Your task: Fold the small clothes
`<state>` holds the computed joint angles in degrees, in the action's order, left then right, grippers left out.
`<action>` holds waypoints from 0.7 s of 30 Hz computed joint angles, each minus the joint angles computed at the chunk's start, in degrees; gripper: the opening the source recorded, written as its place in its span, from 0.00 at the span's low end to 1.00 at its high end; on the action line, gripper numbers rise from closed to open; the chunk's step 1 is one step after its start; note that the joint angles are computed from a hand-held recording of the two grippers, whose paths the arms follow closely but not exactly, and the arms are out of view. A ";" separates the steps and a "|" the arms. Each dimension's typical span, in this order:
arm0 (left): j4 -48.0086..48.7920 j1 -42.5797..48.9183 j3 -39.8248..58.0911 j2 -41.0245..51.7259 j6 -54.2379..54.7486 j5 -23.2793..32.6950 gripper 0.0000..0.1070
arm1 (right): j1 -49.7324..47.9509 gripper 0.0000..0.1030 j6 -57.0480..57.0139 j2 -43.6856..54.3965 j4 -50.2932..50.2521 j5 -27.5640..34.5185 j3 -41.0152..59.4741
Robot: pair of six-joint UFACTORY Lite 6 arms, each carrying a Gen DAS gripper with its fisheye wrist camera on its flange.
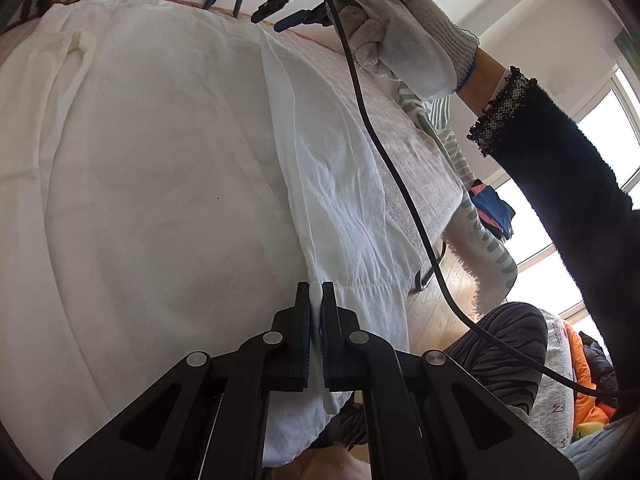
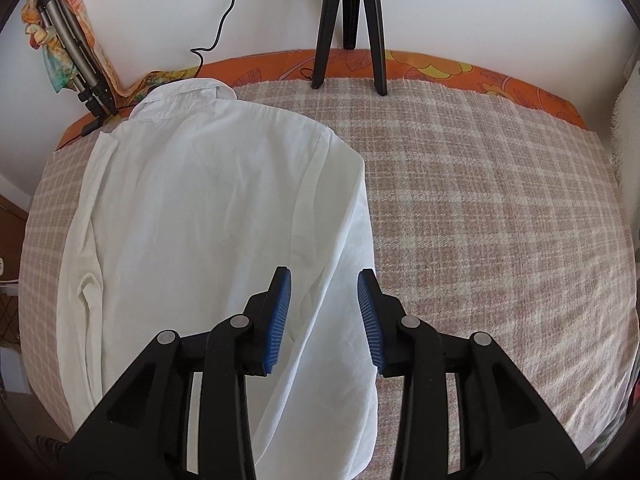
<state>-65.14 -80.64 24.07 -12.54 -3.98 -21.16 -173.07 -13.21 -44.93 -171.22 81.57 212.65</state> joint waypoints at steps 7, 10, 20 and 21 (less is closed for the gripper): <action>-0.76 -0.08 0.41 -0.03 1.03 0.10 0.03 | 2.87 0.05 1.96 -4.97 -6.12 0.13 -3.68; 1.22 -0.62 -1.05 -1.74 -2.05 -0.27 0.03 | 3.70 0.02 1.99 -1.63 -5.82 -2.91 0.43; 5.17 -2.75 -2.20 -1.56 -9.62 -1.44 0.03 | 14.73 0.02 0.19 4.01 -8.09 -7.19 6.53; 3.66 -3.00 -1.77 -1.23 -8.11 -1.35 0.03 | 15.45 0.02 0.09 2.98 -7.86 -7.51 6.29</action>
<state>-61.48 -83.64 22.31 -13.77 -12.09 -22.52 -157.61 -13.12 -41.95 -179.08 74.05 218.94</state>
